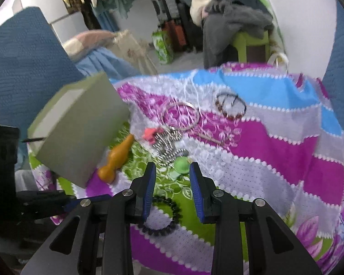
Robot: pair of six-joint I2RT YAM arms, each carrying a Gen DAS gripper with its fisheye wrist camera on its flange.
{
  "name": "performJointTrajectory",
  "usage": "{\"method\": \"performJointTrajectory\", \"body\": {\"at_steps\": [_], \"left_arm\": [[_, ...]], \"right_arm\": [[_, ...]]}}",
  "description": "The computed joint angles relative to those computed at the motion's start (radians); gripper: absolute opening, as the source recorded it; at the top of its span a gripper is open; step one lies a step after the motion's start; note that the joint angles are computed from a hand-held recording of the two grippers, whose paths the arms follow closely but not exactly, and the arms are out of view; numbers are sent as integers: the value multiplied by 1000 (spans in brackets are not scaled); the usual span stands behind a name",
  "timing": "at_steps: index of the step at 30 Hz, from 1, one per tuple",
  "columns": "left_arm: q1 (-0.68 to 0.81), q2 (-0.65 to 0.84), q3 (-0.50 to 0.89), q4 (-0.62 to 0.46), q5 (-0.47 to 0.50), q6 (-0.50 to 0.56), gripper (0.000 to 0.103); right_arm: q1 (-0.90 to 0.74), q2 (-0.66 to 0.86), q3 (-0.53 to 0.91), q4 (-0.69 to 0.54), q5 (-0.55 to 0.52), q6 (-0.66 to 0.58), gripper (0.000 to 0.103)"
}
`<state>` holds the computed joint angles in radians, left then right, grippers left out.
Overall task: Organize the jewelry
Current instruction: 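Grasp the black coil hair tie with the left tool while the right tool grasps the green hat charm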
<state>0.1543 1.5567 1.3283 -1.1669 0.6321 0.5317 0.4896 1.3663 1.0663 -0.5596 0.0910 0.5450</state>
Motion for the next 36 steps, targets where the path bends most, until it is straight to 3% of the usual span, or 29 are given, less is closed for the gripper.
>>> {"method": "performJointTrajectory", "body": {"at_steps": [15,17,23,36], "left_arm": [[-6,63,2,1,0,-2,19],[-7,61,0,1,-3,-4,19],[-9,62,8,1,-6,-4,19],[-88,5,-27,80,-75,-28,19]], "right_arm": [[-43,178,66,1,-38,-74,27],[-53,174,58,9,-45,-80,23],[-48,143,36,-1,-36,-81,22],[-91,-32,-94,-41,10,38,22]]}}
